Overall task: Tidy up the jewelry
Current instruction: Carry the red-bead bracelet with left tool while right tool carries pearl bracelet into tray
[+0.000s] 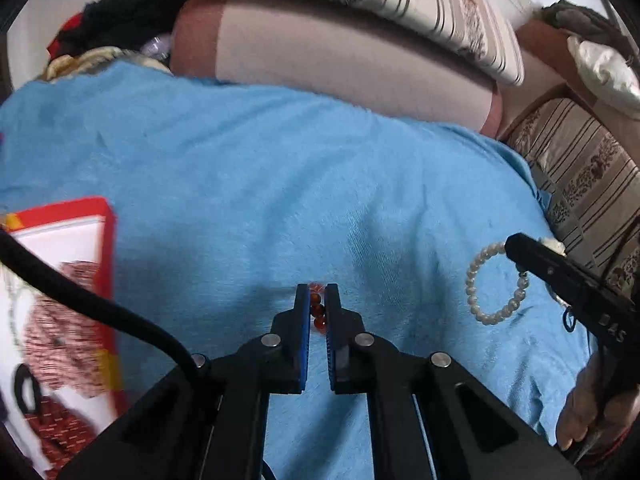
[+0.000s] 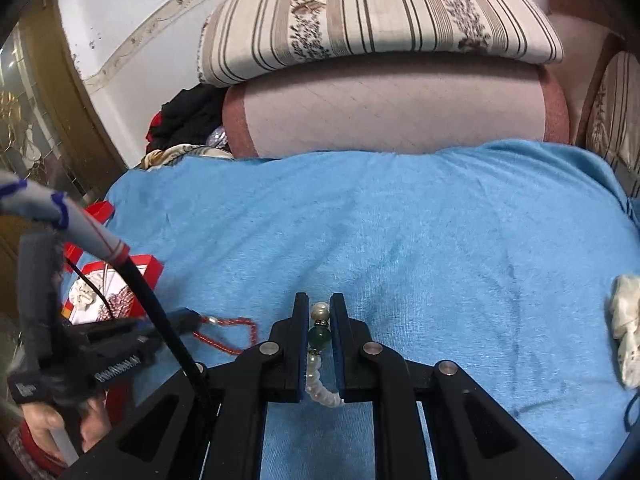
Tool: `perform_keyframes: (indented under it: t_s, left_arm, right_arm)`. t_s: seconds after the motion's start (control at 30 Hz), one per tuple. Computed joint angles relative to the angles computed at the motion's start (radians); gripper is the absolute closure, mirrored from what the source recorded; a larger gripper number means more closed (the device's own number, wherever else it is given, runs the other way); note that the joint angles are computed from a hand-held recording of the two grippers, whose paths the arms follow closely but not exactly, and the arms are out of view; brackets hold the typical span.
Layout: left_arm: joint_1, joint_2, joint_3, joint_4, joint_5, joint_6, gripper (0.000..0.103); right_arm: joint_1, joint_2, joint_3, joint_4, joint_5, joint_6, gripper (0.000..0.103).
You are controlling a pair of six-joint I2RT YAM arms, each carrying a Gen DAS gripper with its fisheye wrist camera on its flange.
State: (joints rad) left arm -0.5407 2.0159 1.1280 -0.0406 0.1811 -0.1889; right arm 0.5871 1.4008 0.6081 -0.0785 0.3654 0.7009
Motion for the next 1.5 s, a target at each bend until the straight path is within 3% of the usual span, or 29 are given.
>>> perform_keyframes:
  t_s: [0.27, 0.57, 0.77, 1.0, 1.17, 1.27, 1.37, 1.43, 1.5]
  left_arm:
    - [0.163, -0.336, -0.237, -0.035, 0.025, 0.079, 0.097]
    - [0.457, -0.587, -0.374, -0.168, 0.081, 0.249, 0.097]
    - [0.618, -0.571, -0.439, -0.147, 0.097, 0.322, 0.097]
    - [0.756, -0.466, -0.483, -0.079, 0.144, 0.365, 0.097]
    - [0.812, -0.394, -0.485, -0.056, 0.186, 0.373, 0.097]
    - [0.826, -0.387, -0.499, -0.045, 0.196, 0.375, 0.096]
    - [0.826, -0.404, -0.522, -0.026, 0.183, 0.375, 0.096]
    - [0.824, -0.425, -0.539, -0.011, 0.171, 0.372, 0.095]
    - [0.824, -0.454, -0.557, -0.004, 0.164, 0.369, 0.081]
  right_arm:
    - [0.118, 0.012, 0.100, -0.077, 0.042, 0.027, 0.092]
    - [0.295, 0.276, 0.421, -0.115, 0.024, -0.005, 0.092]
    - [0.355, 0.566, 0.770, -0.169, -0.056, -0.062, 0.092]
    - [0.355, 0.914, 1.222, -0.270, -0.224, -0.080, 0.092]
    - [0.341, 1.192, 1.635, -0.429, -0.291, -0.074, 0.092]
    - [0.327, 1.302, 1.802, -0.493, -0.319, -0.071, 0.092]
    - [0.316, 1.450, 2.061, -0.656, -0.311, -0.071, 0.092]
    - [0.311, 1.493, 2.128, -0.716, -0.285, -0.064, 0.091]
    - [0.307, 1.472, 2.073, -0.713, -0.265, -0.065, 0.090]
